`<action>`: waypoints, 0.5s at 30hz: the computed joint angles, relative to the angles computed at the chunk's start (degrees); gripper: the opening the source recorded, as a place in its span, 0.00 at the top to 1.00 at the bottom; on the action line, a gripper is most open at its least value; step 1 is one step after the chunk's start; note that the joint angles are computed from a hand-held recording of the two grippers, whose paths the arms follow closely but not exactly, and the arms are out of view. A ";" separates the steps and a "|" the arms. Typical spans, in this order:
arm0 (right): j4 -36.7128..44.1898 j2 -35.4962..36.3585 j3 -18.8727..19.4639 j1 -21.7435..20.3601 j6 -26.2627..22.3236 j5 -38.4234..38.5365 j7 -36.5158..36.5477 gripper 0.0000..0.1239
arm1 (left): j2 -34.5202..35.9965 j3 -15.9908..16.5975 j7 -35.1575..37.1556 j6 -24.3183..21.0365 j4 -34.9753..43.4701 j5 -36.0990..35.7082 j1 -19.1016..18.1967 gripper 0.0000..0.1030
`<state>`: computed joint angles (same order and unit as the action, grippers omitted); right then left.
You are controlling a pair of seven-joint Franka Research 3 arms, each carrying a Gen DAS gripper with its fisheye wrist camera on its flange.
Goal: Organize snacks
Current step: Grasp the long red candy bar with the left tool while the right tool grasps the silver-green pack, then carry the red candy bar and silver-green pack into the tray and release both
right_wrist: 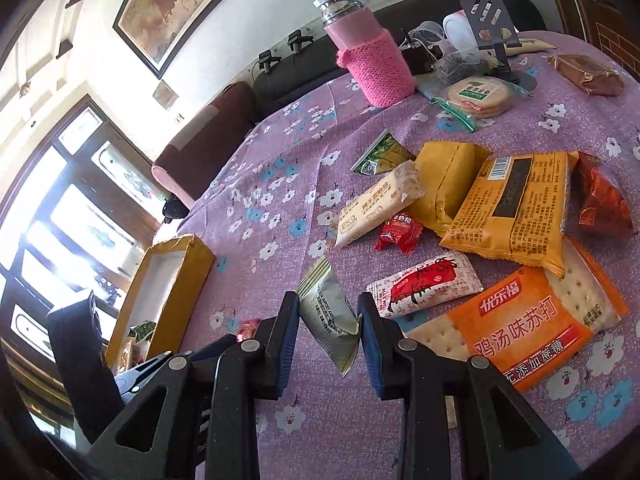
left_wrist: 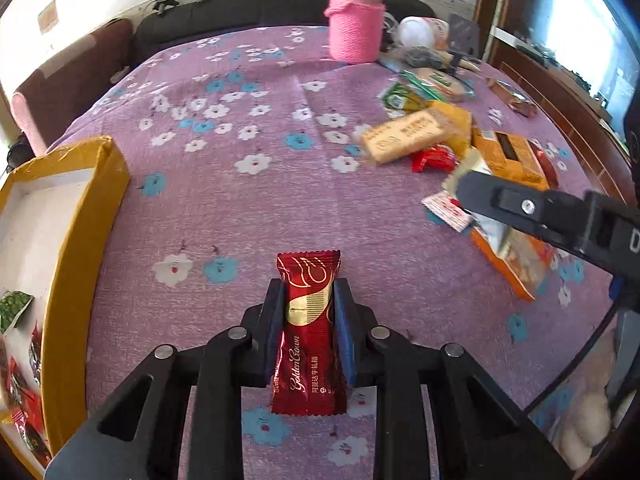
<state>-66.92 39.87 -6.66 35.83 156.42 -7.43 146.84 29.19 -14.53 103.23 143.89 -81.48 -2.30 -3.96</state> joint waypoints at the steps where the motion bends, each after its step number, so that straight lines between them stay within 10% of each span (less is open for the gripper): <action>1: -0.05 -0.03 -0.12 0.13 0.14 -0.12 0.09 0.75 | -0.27 -0.35 0.45 0.09 -0.43 -0.49 0.35 0.79; 15: 4.31 2.34 -0.84 1.31 -2.25 -2.04 -0.60 0.75 | -14.65 -3.81 16.36 5.66 -14.16 -30.58 11.14 0.79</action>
<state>-62.61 42.21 -7.51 37.14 154.16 -9.48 146.24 14.54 -18.33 119.59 149.55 -95.64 -32.89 7.17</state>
